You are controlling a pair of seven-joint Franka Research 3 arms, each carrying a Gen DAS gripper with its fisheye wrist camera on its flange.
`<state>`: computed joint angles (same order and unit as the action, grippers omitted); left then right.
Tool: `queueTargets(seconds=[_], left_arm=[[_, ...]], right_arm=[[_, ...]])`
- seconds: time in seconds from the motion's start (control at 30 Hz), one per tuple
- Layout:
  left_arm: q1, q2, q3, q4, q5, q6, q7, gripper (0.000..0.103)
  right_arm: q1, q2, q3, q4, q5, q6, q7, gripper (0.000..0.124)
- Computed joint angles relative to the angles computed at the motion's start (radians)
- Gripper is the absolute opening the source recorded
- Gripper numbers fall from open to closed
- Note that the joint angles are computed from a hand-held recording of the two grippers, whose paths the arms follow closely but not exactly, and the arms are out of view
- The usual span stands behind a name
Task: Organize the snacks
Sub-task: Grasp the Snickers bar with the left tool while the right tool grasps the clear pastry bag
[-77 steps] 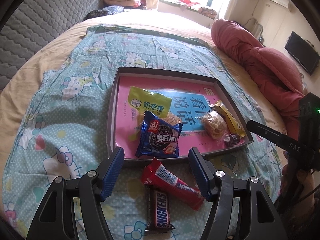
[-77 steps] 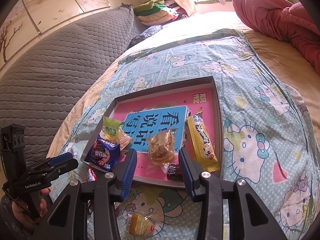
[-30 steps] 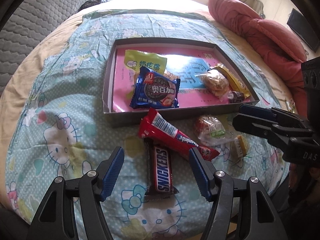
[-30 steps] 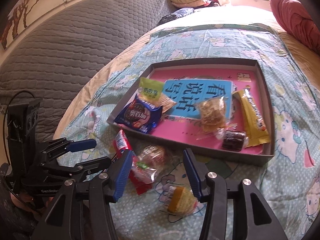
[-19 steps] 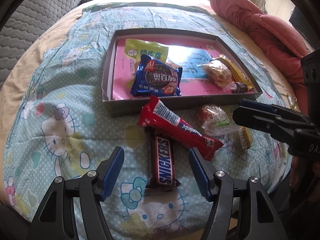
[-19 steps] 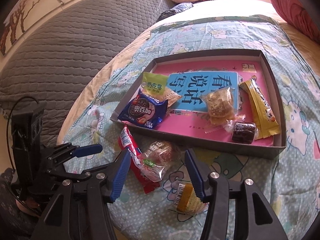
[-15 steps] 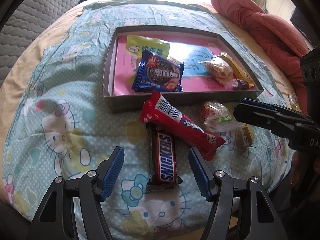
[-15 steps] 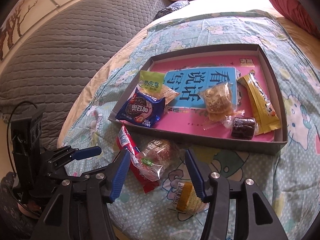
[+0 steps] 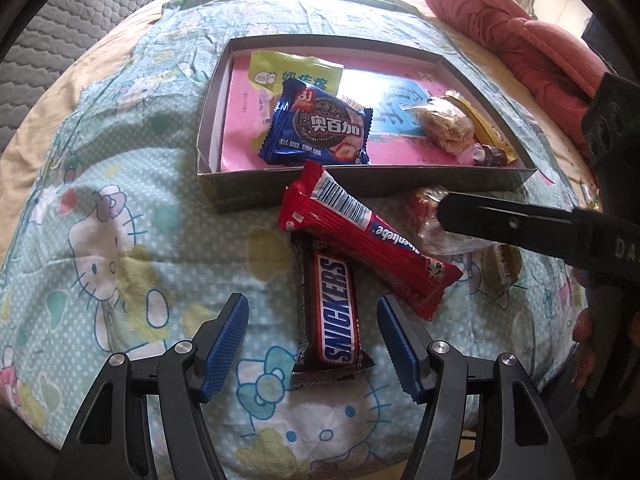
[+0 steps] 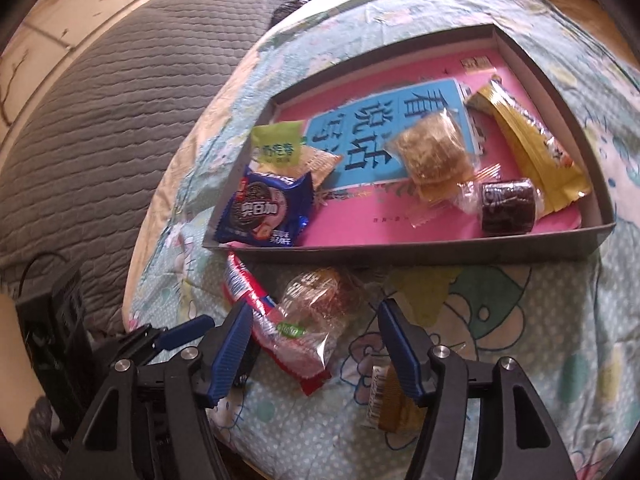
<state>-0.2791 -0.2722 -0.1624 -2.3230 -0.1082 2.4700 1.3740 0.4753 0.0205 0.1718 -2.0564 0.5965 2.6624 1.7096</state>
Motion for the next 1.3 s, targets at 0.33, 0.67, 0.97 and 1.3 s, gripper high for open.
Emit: queueTargets(seconds=[0.33, 0.67, 0.97, 1.3], left_arm=[[0.008, 0.024, -0.012, 0.011, 0.025, 0.005, -0.024, 0.068], [0.007, 0.034, -0.013, 0.003, 0.030, 0.030, -0.030, 0.068], [0.007, 0.041, -0.011, -0.006, 0.027, 0.053, -0.044, 0.068], [0.012, 0.064, -0.020, 0.002, 0.053, 0.084, -0.063, 0.063]], right_arm=[[0.015, 0.064, -0.007, 0.058, -0.219, -0.016, 0.188, 0.065], [0.054, 0.126, -0.020, 0.158, -0.552, -0.141, 0.218, 0.061], [0.049, 0.103, -0.014, 0.119, -0.566, -0.121, 0.116, 0.057], [0.012, 0.056, -0.008, 0.059, -0.382, -0.081, 0.030, 0.049]])
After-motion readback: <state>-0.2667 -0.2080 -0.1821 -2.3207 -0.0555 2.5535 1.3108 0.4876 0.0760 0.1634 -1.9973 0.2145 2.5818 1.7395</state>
